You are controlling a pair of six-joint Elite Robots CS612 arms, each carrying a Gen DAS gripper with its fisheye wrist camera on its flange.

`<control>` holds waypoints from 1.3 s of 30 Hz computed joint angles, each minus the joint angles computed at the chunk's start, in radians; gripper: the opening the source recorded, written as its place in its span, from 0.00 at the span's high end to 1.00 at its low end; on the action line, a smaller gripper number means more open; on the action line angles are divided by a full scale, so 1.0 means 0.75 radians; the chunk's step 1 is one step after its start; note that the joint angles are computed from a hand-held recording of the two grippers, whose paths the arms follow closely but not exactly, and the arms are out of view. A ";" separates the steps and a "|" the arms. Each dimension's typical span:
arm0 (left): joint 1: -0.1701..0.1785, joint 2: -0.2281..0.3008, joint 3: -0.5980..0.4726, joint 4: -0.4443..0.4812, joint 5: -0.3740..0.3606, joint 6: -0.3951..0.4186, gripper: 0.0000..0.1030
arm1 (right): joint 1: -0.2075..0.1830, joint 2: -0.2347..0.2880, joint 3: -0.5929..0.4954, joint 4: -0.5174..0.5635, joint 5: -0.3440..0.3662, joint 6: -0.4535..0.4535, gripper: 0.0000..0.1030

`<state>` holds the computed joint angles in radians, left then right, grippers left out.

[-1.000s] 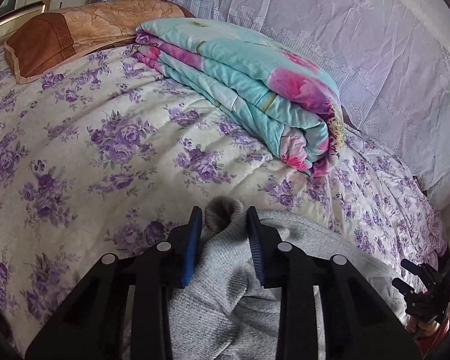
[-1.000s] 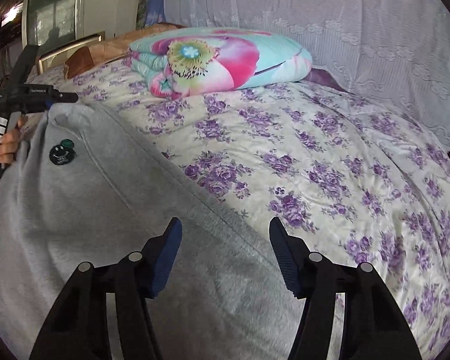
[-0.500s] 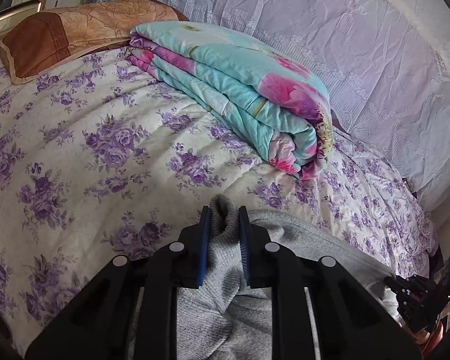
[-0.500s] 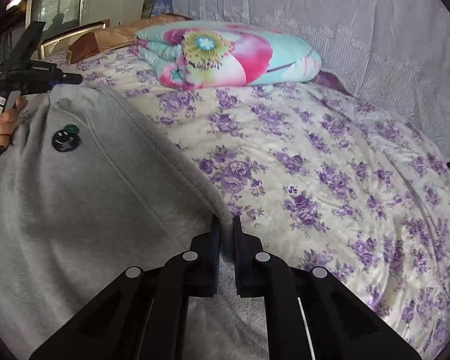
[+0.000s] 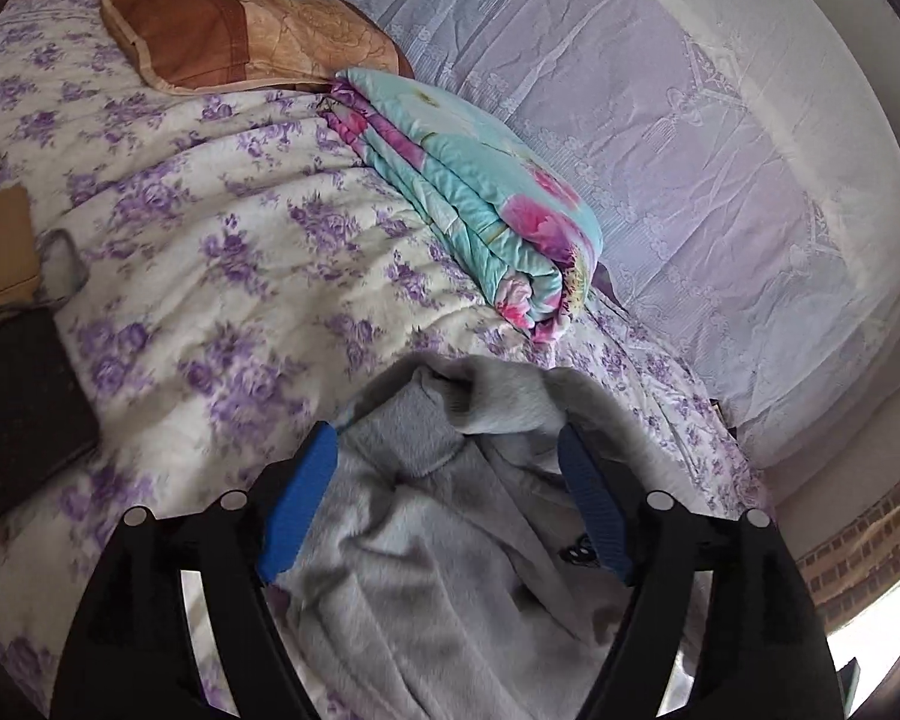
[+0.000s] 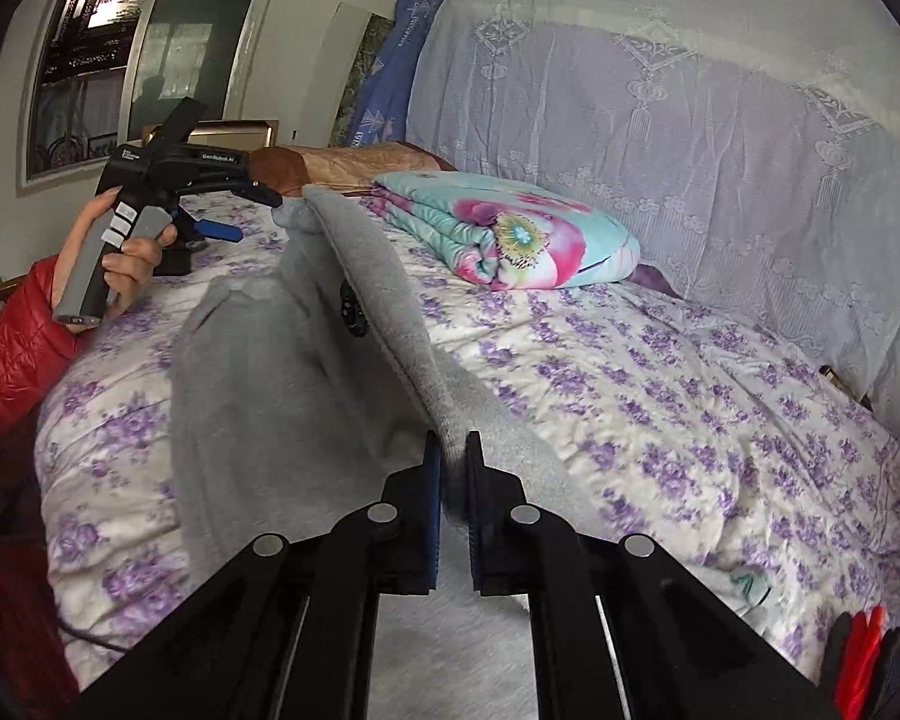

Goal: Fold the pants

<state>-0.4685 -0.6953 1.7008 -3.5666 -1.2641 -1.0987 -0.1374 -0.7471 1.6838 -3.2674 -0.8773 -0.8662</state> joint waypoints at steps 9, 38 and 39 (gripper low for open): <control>0.003 -0.001 0.032 0.099 -0.184 -0.176 0.23 | -0.032 0.006 0.079 -0.010 0.035 0.018 0.92; 0.008 -0.035 -0.025 0.156 -0.282 0.003 0.82 | -0.041 -0.075 0.177 -0.063 0.060 -0.051 0.92; 0.006 -0.045 -0.006 0.155 -0.282 0.019 0.82 | -0.040 -0.092 0.192 -0.008 0.055 -0.111 0.92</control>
<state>-0.4637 -0.7292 1.6963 -3.4503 -1.4754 -1.0842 -0.1673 -0.8164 1.8280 -3.2735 -0.8362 -0.9492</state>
